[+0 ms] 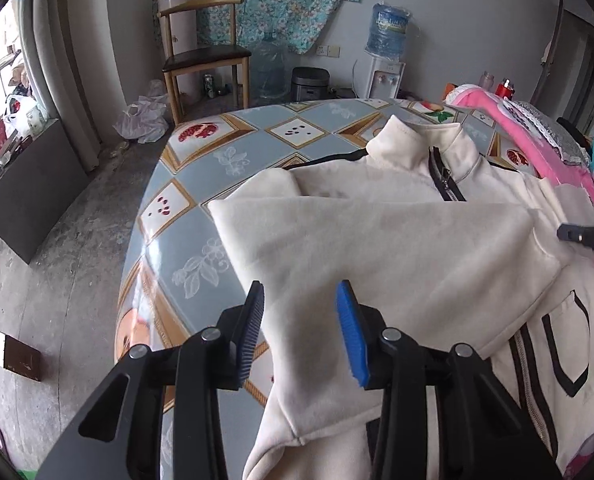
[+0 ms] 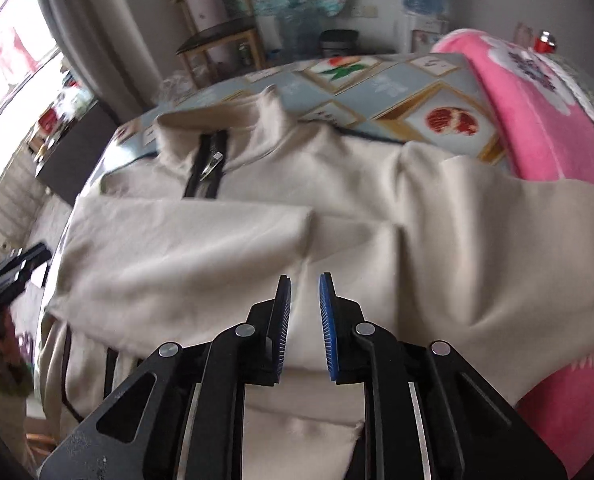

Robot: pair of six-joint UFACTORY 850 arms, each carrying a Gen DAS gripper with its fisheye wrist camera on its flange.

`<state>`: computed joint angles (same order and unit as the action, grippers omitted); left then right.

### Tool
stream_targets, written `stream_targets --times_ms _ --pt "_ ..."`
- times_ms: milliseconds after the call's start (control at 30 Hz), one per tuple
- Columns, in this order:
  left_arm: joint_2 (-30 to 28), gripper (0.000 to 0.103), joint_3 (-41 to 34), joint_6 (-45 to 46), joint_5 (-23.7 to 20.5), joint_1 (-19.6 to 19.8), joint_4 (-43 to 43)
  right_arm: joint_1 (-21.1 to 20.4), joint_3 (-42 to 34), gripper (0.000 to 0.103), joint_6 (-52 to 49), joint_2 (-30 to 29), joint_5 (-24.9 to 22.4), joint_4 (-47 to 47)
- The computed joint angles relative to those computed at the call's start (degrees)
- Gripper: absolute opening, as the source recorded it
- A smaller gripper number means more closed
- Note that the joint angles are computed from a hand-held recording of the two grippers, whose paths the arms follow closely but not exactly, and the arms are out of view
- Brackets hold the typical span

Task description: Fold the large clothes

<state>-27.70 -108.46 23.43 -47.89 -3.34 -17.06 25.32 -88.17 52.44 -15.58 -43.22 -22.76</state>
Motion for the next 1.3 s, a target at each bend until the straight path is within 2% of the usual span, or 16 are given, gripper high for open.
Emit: stream_targets --times_ms 33,100,133,233,300,400,433,533,667,733,833,867,900,967,1133,1300 --pt "-3.08 0.037 -4.39 -0.82 -3.46 -0.5 0.87 0.31 -0.72 0.018 -2.61 -0.95 -0.73 2.13" --pt "-7.7 0.037 -10.31 -2.59 -6.13 -1.7 3.87 1.38 -2.86 0.017 -5.02 -3.79 -5.15 2.47" --pt "-9.56 0.037 -12.52 -3.67 -6.38 -2.33 6.31 1.9 -3.67 0.017 -5.32 -4.88 -8.14 1.65" --pt "-13.44 0.037 -17.19 -7.06 -6.94 -3.05 11.63 1.83 -1.51 0.017 -6.76 -3.16 -9.82 3.97" --pt "-15.11 0.038 -19.28 -6.85 -7.89 -2.69 11.42 1.64 -0.69 0.017 -8.11 -2.32 -10.44 5.37" --pt "-15.42 0.038 -19.52 -5.46 -7.04 -2.6 11.06 2.87 -4.31 0.02 -7.2 -4.01 -14.9 3.77" --pt "-15.52 0.038 -19.67 -5.44 -6.98 -2.64 11.25 3.4 -5.97 0.021 -7.17 -4.72 -14.85 2.64" --pt "-16.0 0.038 -20.32 -6.32 -7.09 -2.59 11.27 4.71 -11.43 0.022 -8.19 -7.62 -10.1 2.34" --pt "-15.53 0.038 -19.55 -6.55 -6.57 -2.64 11.46 5.38 -17.38 0.028 -10.39 -13.56 -9.94 2.41" --pt "-15.21 0.038 -19.19 -5.89 -6.61 -2.46 10.9 4.62 -16.04 0.032 -9.09 -13.94 -9.8 3.97" --pt "-14.5 0.04 -19.09 -6.28 -8.08 -2.77 13.01 2.9 -10.79 0.037 -6.15 -10.78 -5.09 7.28" --pt "-13.75 0.044 -18.4 -5.71 -7.96 -2.89 13.22 2.86 -9.46 0.042 -4.3 -9.45 -4.15 6.72" --pt "-12.21 0.047 -16.65 -4.41 -6.97 -2.94 12.79 3.05 -8.57 0.052 -3.19 -8.36 -3.09 5.5" --pt "-9.35 0.057 -13.56 -2.84 -5.16 -3.2 12.1 3.55 -7.78 0.062 -0.84 -7.26 -2.6 1.93" --pt "-7.03 0.072 -12.46 0.0 -7.63 -4.39 6.09 1.76 -9.0 0.064 -1.5 -9.33 -5.53 4.41" --pt "-6.26 0.077 -10.68 0.77 -7.96 -7.82 5.19 -0.2 -4.25 0.065 -1.16 -4.64 -0.15 8.0"
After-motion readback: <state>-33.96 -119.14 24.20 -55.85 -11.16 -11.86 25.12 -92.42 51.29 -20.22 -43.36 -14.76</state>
